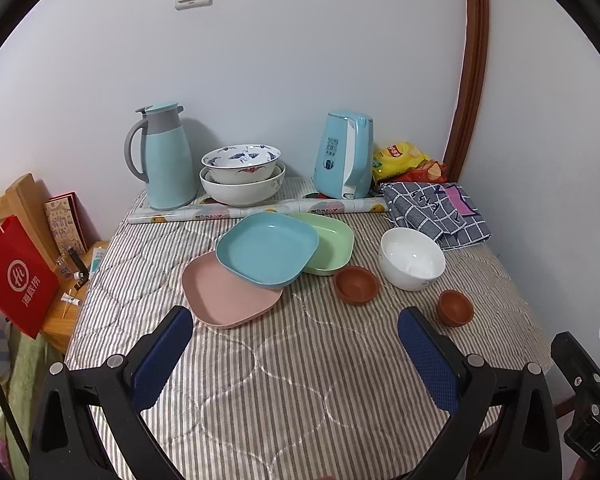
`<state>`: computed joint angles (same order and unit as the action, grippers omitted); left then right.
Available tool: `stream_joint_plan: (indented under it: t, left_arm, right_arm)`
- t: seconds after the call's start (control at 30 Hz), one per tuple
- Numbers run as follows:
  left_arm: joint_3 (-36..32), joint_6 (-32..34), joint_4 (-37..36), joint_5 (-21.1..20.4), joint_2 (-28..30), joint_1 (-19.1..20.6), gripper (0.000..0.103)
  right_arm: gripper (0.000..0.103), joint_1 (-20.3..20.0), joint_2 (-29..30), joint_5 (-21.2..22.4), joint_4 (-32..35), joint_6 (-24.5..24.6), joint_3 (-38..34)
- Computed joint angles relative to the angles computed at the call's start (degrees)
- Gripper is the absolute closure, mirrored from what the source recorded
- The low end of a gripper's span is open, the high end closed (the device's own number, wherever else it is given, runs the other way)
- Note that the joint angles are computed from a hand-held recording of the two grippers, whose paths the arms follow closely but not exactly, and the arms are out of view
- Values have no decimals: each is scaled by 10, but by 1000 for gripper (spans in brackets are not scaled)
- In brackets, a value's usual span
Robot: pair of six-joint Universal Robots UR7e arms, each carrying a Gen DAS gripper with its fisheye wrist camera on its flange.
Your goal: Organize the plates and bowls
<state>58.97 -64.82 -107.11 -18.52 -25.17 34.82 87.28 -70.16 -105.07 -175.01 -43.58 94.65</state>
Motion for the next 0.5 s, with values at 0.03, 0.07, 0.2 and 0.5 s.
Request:
stream_joint_plan:
  t: [0.03, 0.07, 0.2, 0.5]
  left_arm:
    - [-9, -2, 11, 1, 3, 1, 0]
    - [-13, 0, 14, 1, 6, 2, 0]
    - [-27, 28, -8, -3, 13, 9, 0]
    - [-57, 41, 0, -12, 25, 29, 0]
  right_arm:
    - [0, 0, 3, -2, 2, 2, -4]
    - [0, 0, 5, -2, 4, 4, -7]
    - [0, 1, 18, -2, 14, 14, -26]
    - [0, 6, 50, -2, 38, 25, -70]
